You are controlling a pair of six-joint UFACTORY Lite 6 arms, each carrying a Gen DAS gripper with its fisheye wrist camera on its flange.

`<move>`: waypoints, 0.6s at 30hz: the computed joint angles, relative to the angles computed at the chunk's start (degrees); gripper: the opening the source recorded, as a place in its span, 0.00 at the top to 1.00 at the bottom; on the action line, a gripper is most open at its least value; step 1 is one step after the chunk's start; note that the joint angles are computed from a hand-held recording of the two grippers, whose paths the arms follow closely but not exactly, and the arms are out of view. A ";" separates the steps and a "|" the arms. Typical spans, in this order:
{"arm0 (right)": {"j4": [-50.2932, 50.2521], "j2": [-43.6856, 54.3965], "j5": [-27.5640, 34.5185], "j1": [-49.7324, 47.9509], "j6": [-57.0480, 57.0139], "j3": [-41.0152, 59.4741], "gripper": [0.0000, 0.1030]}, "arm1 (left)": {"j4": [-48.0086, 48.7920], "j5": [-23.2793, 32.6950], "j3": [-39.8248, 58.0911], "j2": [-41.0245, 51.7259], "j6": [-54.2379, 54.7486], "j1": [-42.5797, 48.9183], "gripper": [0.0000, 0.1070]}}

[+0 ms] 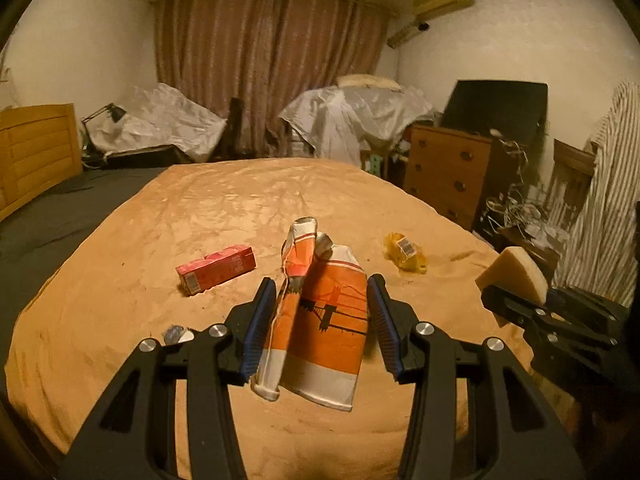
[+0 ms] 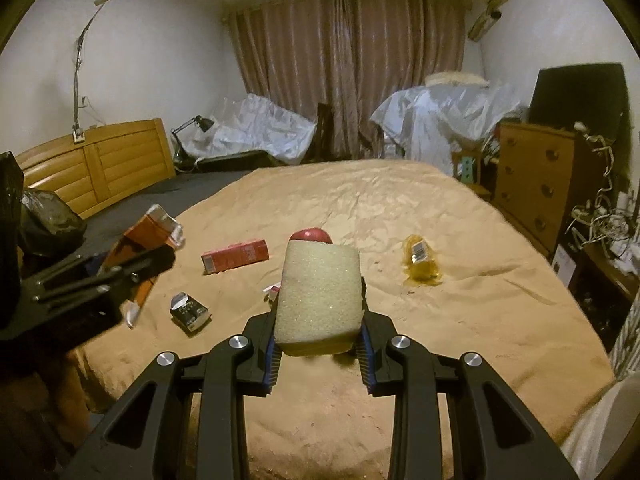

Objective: Collect trash
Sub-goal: 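Lift the sponge and wrapper in both tools above the bed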

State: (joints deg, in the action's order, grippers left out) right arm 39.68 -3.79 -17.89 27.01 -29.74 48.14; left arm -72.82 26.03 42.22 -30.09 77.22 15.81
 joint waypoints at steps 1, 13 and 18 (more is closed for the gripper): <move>3.12 -1.44 -1.63 1.28 -2.80 -1.53 0.69 | 0.19 -1.97 -1.48 -1.99 -0.88 -1.13 0.57; 15.08 -10.80 -11.78 9.36 -10.77 -11.41 0.69 | 7.56 -9.59 -10.74 -16.98 -10.29 -7.60 0.57; 18.51 -13.50 -12.92 11.03 -13.23 -13.65 0.69 | 7.75 -9.24 -10.41 -17.08 -10.60 -7.24 0.57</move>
